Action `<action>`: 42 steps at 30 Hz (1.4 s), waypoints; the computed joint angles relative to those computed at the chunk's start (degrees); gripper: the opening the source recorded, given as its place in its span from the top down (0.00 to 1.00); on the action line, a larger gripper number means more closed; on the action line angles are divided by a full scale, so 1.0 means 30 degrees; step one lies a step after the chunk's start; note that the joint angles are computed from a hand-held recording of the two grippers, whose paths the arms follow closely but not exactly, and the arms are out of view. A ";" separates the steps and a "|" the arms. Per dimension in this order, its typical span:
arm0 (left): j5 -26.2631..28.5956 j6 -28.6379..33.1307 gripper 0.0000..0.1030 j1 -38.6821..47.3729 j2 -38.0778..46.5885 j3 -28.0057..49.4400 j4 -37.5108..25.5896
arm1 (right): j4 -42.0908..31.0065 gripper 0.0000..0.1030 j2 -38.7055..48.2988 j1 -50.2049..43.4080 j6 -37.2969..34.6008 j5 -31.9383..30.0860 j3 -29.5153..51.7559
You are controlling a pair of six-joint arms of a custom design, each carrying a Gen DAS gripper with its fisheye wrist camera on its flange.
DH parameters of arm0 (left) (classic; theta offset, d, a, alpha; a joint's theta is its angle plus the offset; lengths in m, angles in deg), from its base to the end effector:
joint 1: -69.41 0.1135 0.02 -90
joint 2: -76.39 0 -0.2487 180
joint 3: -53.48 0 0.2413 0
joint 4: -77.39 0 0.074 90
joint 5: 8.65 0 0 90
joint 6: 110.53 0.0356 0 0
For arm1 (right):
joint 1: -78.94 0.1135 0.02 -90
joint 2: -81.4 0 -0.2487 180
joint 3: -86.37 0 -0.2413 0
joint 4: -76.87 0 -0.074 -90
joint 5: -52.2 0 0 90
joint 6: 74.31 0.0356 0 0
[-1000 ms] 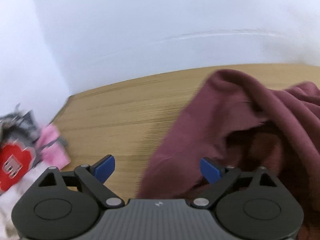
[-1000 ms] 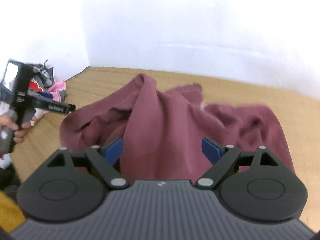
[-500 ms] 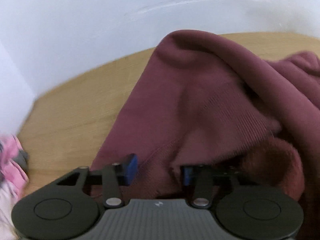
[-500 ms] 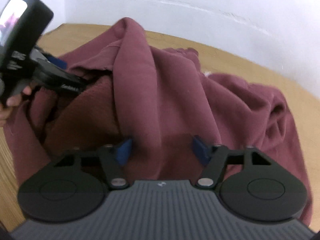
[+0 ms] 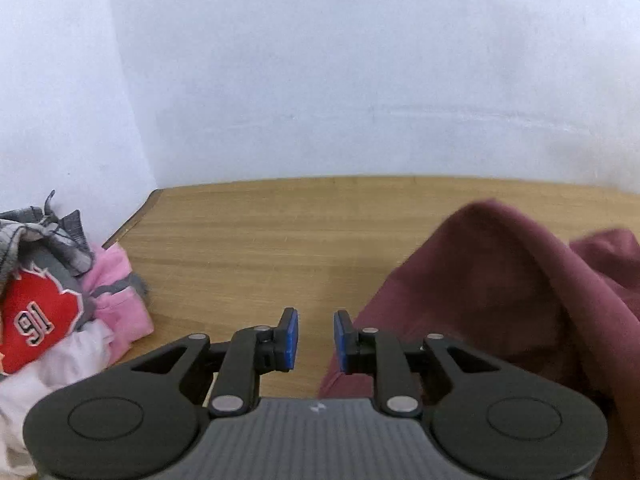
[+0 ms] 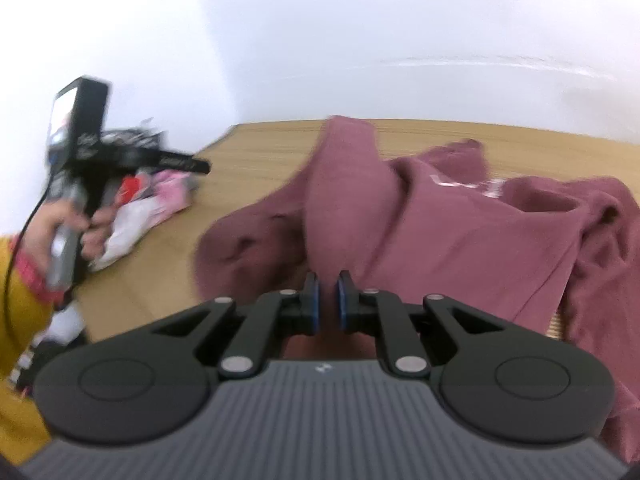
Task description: Fold clothes
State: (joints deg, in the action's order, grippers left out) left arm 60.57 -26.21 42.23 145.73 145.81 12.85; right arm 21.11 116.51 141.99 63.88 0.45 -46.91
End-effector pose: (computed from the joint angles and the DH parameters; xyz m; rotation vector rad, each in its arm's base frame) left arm 0.2145 -0.0960 0.3693 0.2357 2.2295 0.1086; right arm 0.0768 0.1024 0.2341 0.0346 2.1676 0.3287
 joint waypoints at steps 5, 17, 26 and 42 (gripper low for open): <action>-0.0042 0.1177 0.31 -0.1255 -0.1665 -0.2228 -0.0120 | -0.3427 0.84 0.3736 0.3508 0.4060 0.2651 0.1110; 0.0920 0.3707 0.14 -0.4098 0.2816 -0.4623 0.5744 | -0.8494 0.37 1.2080 0.5972 1.6331 0.4555 0.4331; 0.3894 0.5088 0.00 -0.1814 0.8290 -0.3571 0.8118 | -0.8837 0.37 1.3807 0.3974 1.5792 0.4132 0.4989; 0.6213 0.2893 0.76 -0.0033 0.3338 -0.8135 1.0191 | -0.2774 0.38 1.3904 -0.0027 0.9627 0.3106 0.2463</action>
State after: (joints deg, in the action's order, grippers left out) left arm 79.21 -17.53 42.13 155.75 121.40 43.43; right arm 12.79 158.22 141.91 92.76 9.77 -39.52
